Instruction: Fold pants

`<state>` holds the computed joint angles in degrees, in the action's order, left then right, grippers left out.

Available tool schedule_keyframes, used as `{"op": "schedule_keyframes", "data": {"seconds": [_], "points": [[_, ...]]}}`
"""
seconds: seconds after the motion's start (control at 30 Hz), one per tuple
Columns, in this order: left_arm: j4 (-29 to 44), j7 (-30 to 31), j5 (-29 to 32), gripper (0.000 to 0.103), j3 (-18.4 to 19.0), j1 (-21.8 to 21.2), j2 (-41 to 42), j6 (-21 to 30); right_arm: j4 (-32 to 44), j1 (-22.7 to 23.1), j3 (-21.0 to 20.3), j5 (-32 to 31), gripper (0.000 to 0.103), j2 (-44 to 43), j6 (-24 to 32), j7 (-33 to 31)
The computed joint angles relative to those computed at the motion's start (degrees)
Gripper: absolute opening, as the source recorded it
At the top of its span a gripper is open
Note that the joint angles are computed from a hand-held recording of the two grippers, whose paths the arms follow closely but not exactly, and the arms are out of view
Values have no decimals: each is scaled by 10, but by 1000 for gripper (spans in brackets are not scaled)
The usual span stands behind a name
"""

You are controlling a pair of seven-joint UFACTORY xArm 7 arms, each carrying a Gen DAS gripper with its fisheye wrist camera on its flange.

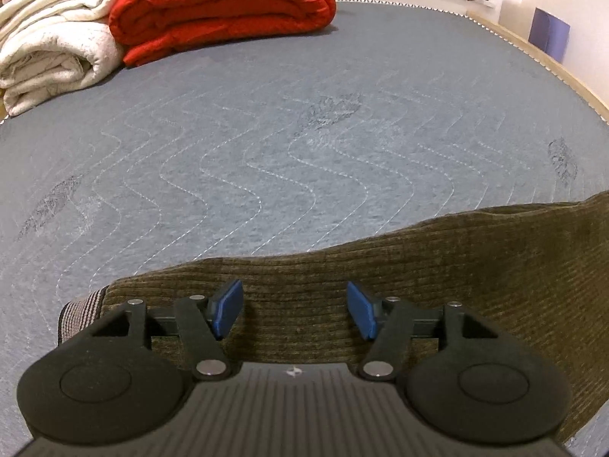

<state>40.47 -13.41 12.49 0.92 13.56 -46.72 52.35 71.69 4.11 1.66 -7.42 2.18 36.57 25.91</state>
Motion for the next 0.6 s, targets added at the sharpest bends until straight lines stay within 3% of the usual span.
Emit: {"op": "schedule_keyframes", "data": {"seconds": [0.07,0.13,0.2,0.3,0.5,0.6], "points": [[-1,2,-1,66,1,-1,-1,-5,-2,-1,0,0,83,-2,-3,-6],[0,2,-2,66,0,-2,-1,-8,-7,0,0,-18,69,-7,-11,-2],[1,1,-4,67,-2,-3,-2,-8,-15,2,2,-24,47,-15,-19,-2],[3,0,-5,67,-3,-4,-1,-10,-21,3,5,-11,32,-25,-24,-27],[5,-2,-6,67,-2,-4,-4,-12,-24,11,19,-71,28,-60,-40,32],[5,-5,-6,67,-2,-1,-6,-13,-13,18,43,-133,28,-85,-49,68]]}}
